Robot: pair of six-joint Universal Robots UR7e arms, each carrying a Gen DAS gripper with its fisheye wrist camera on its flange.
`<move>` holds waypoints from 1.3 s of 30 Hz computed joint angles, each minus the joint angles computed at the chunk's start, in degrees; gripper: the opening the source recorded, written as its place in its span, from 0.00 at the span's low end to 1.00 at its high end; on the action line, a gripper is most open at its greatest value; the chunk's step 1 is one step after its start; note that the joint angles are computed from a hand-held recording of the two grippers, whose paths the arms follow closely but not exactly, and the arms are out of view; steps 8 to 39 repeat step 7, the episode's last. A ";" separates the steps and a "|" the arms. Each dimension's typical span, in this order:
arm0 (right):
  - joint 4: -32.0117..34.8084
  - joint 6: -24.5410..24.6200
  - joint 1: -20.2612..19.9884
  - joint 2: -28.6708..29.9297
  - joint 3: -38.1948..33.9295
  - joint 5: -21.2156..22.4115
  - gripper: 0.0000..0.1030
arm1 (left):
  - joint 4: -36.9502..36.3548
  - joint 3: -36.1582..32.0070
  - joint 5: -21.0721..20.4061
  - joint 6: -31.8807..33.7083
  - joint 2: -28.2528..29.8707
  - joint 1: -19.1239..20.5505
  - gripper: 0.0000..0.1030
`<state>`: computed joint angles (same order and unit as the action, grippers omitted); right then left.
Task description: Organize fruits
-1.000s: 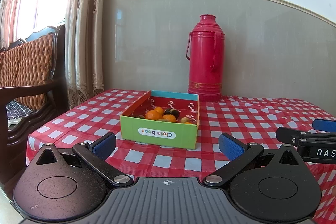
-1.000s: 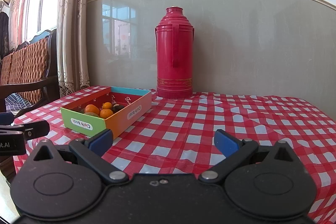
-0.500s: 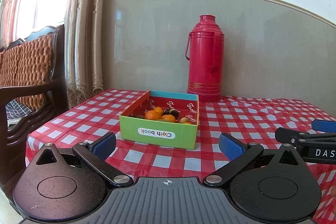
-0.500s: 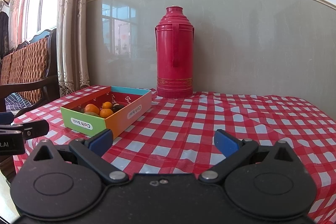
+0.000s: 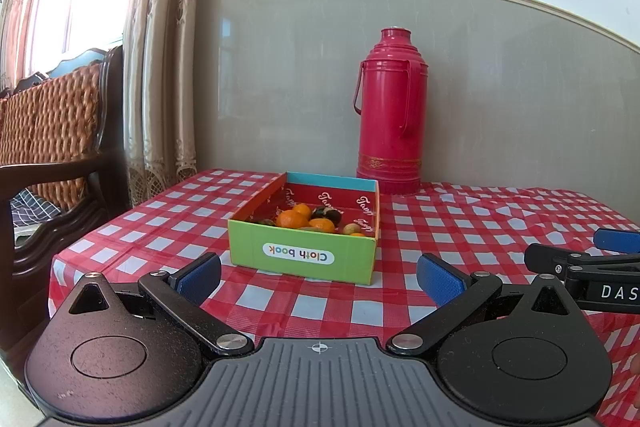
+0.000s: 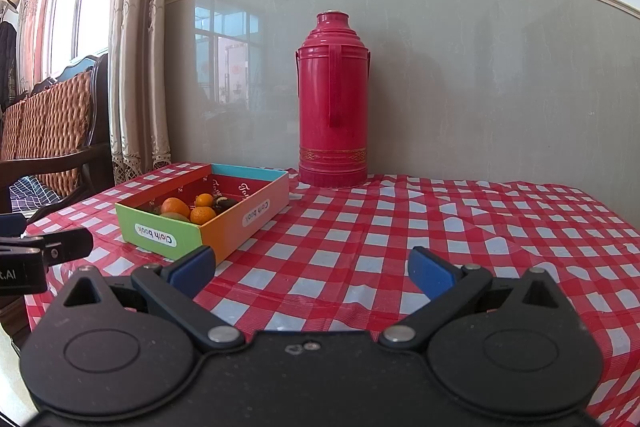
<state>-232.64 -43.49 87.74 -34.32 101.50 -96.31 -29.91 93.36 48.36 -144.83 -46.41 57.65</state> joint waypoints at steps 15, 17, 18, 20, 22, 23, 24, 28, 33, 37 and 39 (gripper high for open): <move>-0.05 0.05 0.03 0.03 -0.02 -0.05 0.94 | -1.38 0.61 0.13 0.16 -0.25 0.14 1.00; -0.05 0.05 0.03 0.03 -0.02 -0.05 0.94 | -1.38 0.61 0.13 0.16 -0.25 0.14 1.00; -0.05 0.05 0.03 0.03 -0.02 -0.05 0.94 | -1.38 0.61 0.13 0.16 -0.25 0.14 1.00; -0.05 0.05 0.03 0.03 -0.02 -0.05 0.94 | -1.38 0.61 0.13 0.16 -0.25 0.14 1.00; -0.05 0.05 0.03 0.03 -0.02 -0.05 0.94 | -1.38 0.61 0.13 0.16 -0.25 0.14 1.00; -0.05 0.05 0.03 0.03 -0.02 -0.05 0.94 | -1.38 0.61 0.13 0.16 -0.25 0.14 1.00; -0.05 0.05 0.03 0.03 -0.02 -0.05 0.94 | -1.38 0.61 0.13 0.16 -0.25 0.14 1.00; -0.05 0.05 0.03 0.03 -0.02 -0.05 0.94 | -1.38 0.61 0.13 0.16 -0.25 0.14 1.00; -0.05 0.05 0.03 0.03 -0.02 -0.05 0.94 | -1.38 0.61 0.13 0.16 -0.25 0.14 1.00; -0.05 0.05 0.03 0.03 -0.02 -0.05 0.94 | -1.38 0.61 0.13 0.16 -0.25 0.14 1.00; -0.05 0.05 0.03 0.03 -0.02 -0.05 0.94 | -1.38 0.61 0.13 0.16 -0.25 0.14 1.00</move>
